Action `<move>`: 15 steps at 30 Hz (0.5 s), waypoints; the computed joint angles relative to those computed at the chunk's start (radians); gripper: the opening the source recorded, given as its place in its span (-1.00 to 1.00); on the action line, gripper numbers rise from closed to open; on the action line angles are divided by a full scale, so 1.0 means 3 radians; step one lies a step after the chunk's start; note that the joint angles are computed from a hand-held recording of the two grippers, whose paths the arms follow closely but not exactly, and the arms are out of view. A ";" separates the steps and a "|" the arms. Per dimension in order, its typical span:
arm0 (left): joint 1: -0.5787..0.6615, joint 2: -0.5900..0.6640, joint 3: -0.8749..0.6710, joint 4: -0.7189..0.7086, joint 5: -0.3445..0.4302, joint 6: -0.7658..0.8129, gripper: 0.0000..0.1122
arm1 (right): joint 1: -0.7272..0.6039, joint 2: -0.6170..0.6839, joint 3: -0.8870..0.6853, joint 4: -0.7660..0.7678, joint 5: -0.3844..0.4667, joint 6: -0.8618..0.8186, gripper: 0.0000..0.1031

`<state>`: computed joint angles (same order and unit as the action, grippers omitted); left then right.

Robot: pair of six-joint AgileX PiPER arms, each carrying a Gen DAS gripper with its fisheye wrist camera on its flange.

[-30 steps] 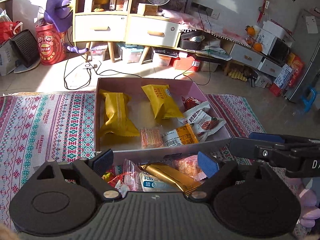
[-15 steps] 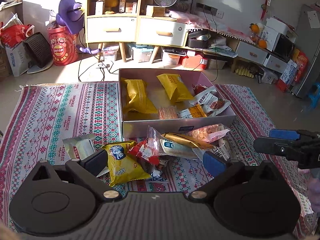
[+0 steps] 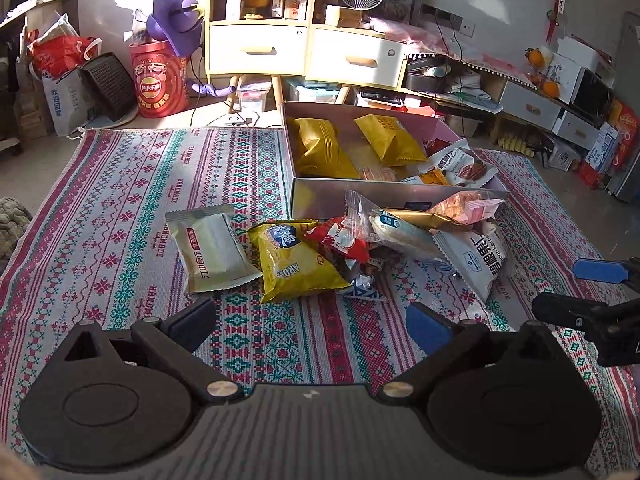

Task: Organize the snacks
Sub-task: 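Move both open grippers back over the snacks on the rug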

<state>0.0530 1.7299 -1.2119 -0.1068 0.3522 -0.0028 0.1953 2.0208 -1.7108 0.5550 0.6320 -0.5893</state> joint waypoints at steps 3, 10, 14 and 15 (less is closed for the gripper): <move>0.0042 -0.0012 0.0117 0.0036 -0.0170 -0.0097 0.84 | 0.0031 -0.0055 0.0168 -0.0011 -0.0191 -0.0064 0.98; 0.0011 0.0095 0.0247 0.0834 -0.0528 -0.1065 0.84 | 0.0136 -0.0066 0.0375 -0.0169 -0.0582 0.0016 0.99; 0.0008 0.0223 0.0190 0.0962 -0.0586 -0.1245 0.76 | 0.0197 -0.0030 0.0412 -0.0315 -0.0729 0.0139 0.98; 0.0019 0.0264 0.0159 0.0856 -0.0594 -0.1174 0.70 | 0.0210 -0.0020 0.0413 -0.0354 -0.0754 0.0162 0.98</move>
